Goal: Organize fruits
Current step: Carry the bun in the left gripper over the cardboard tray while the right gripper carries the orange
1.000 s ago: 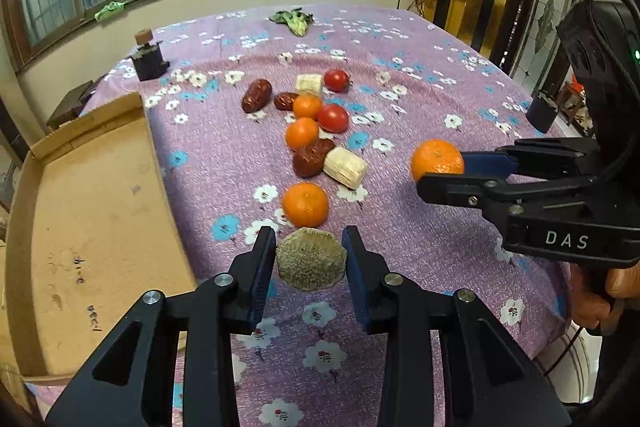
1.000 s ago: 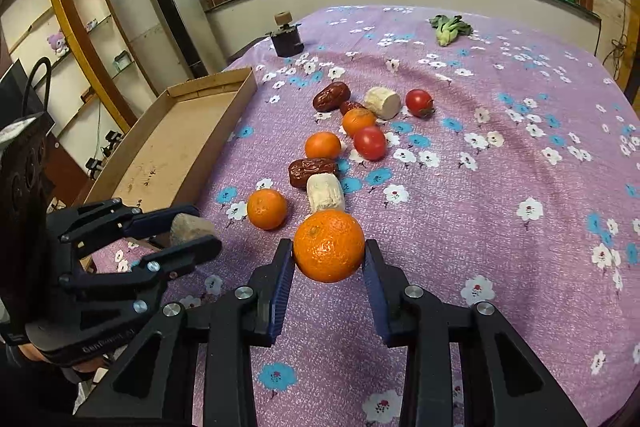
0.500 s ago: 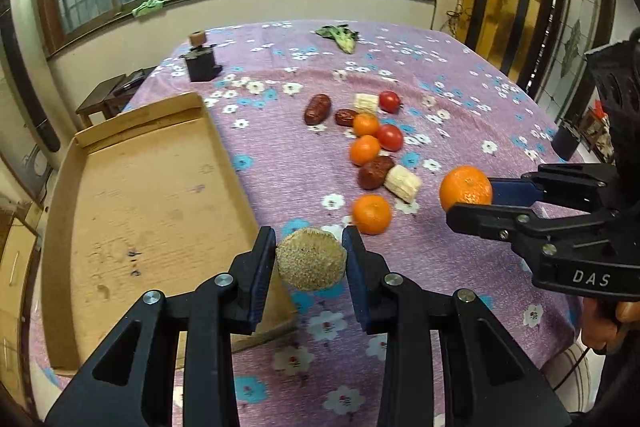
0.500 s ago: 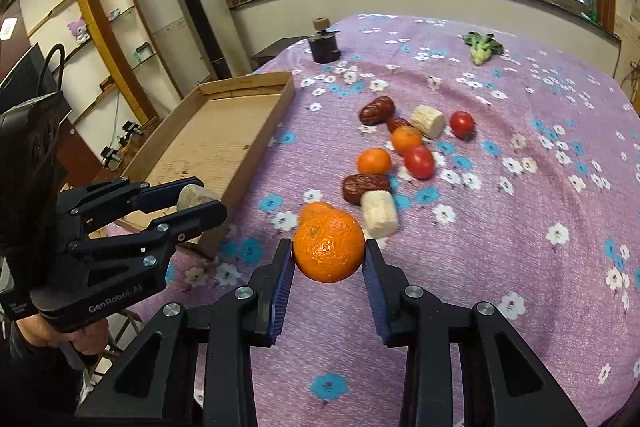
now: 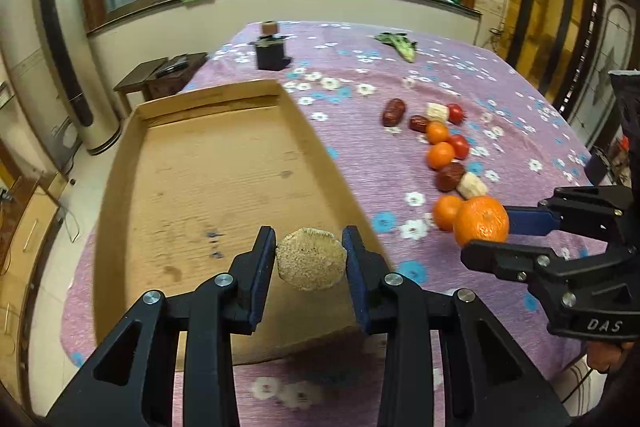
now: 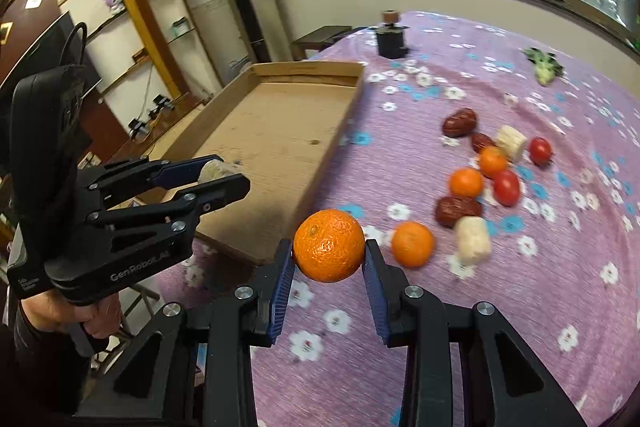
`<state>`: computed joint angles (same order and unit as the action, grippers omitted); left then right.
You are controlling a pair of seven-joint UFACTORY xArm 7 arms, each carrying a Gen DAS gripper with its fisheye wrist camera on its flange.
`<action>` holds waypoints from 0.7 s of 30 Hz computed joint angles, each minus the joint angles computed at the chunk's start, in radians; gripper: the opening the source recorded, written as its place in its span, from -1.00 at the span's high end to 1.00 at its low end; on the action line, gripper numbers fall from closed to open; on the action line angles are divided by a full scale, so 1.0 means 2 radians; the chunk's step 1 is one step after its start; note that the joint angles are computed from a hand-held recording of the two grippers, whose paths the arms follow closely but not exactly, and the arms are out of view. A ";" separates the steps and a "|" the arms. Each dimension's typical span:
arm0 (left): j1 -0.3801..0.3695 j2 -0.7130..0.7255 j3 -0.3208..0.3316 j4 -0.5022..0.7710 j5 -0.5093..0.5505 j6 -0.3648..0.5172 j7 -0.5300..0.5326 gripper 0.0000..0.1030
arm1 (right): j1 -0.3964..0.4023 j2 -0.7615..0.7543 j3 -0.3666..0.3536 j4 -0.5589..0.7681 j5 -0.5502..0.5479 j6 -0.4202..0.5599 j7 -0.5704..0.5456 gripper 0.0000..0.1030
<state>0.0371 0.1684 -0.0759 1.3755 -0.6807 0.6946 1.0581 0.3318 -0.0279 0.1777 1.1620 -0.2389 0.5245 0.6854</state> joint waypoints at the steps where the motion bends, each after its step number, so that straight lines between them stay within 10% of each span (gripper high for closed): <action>1: 0.001 0.004 0.002 0.004 0.001 -0.001 -0.003 0.38 | 0.001 0.006 0.001 0.006 0.002 -0.001 -0.004 0.32; 21: 0.039 0.078 -0.001 0.069 0.070 -0.009 -0.077 0.37 | 0.041 0.183 -0.007 0.188 0.091 0.040 -0.134 0.32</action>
<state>0.1144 0.3243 -0.0773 1.5139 -0.5410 0.6769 0.9051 0.4142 0.3383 0.1644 1.5381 -0.0567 0.6053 0.4167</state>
